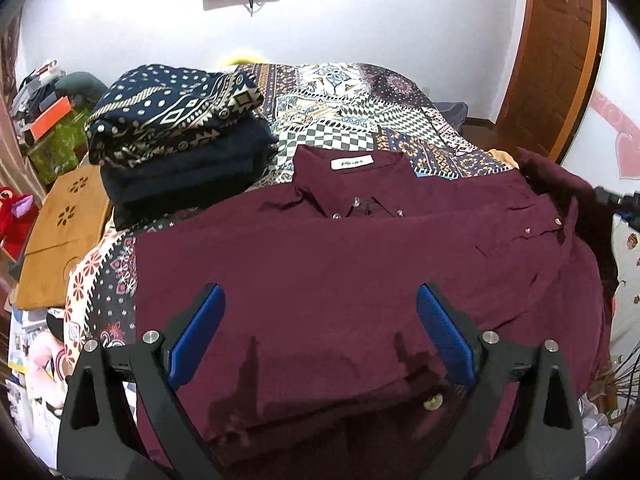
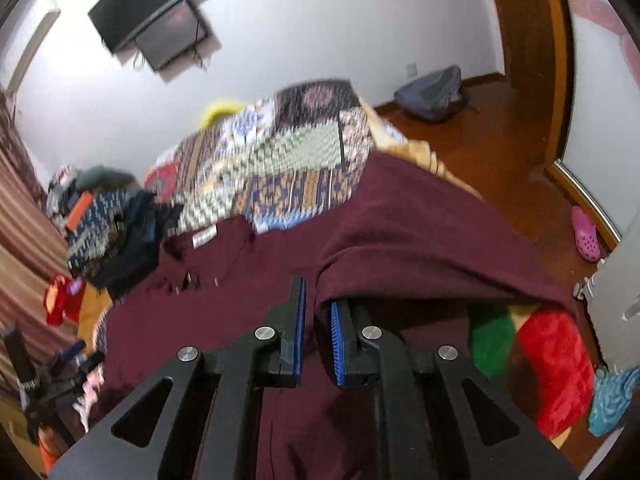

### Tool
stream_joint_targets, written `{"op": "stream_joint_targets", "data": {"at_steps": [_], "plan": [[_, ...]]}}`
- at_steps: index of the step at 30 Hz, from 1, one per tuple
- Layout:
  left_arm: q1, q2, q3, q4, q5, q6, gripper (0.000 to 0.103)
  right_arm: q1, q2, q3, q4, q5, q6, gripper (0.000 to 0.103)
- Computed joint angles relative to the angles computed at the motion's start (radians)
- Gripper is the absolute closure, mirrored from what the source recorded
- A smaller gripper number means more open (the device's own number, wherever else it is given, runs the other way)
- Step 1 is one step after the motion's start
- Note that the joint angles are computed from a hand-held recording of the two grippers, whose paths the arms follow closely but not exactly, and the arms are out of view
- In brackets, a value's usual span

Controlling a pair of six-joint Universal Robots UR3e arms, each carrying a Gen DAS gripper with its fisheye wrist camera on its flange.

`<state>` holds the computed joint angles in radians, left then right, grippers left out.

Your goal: Fold large clothes

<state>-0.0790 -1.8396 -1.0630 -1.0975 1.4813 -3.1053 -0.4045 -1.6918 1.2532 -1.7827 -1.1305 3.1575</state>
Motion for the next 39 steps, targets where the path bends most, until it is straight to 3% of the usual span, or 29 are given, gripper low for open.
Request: {"op": "stream_joint_targets", "data": {"at_steps": [4, 6, 10, 17, 27, 36, 39], "plan": [[-0.004, 0.006, -0.018, -0.002, -0.002, -0.004, 0.006, -0.007, -0.014, -0.036, 0.095, -0.008, -0.026, 0.089], [-0.009, 0.005, -0.017, -0.002, -0.003, -0.004, 0.006, -0.05, -0.039, -0.048, 0.163, 0.039, -0.066, 0.082], [-0.028, -0.009, 0.008, -0.009, 0.006, 0.003, 0.006, -0.127, -0.101, -0.047, 0.191, 0.068, -0.093, 0.057], [-0.06, -0.056, 0.081, -0.034, 0.029, -0.005, 0.006, -0.288, -0.178, 0.021, 0.147, 0.091, -0.045, 0.034], [-0.104, -0.162, 0.24, -0.105, 0.078, -0.022, 0.006, -0.484, -0.138, 0.239, 0.109, 0.193, 0.05, 0.034], [-0.132, -0.284, 0.419, -0.199, 0.1, -0.038, 0.006, -0.482, -0.032, 0.34, -0.041, 0.224, 0.162, 0.034], [-0.137, -0.307, 0.452, -0.216, 0.101, -0.042, 0.006, -0.451, -0.007, 0.335, -0.111, 0.162, 0.192, 0.046]]}}
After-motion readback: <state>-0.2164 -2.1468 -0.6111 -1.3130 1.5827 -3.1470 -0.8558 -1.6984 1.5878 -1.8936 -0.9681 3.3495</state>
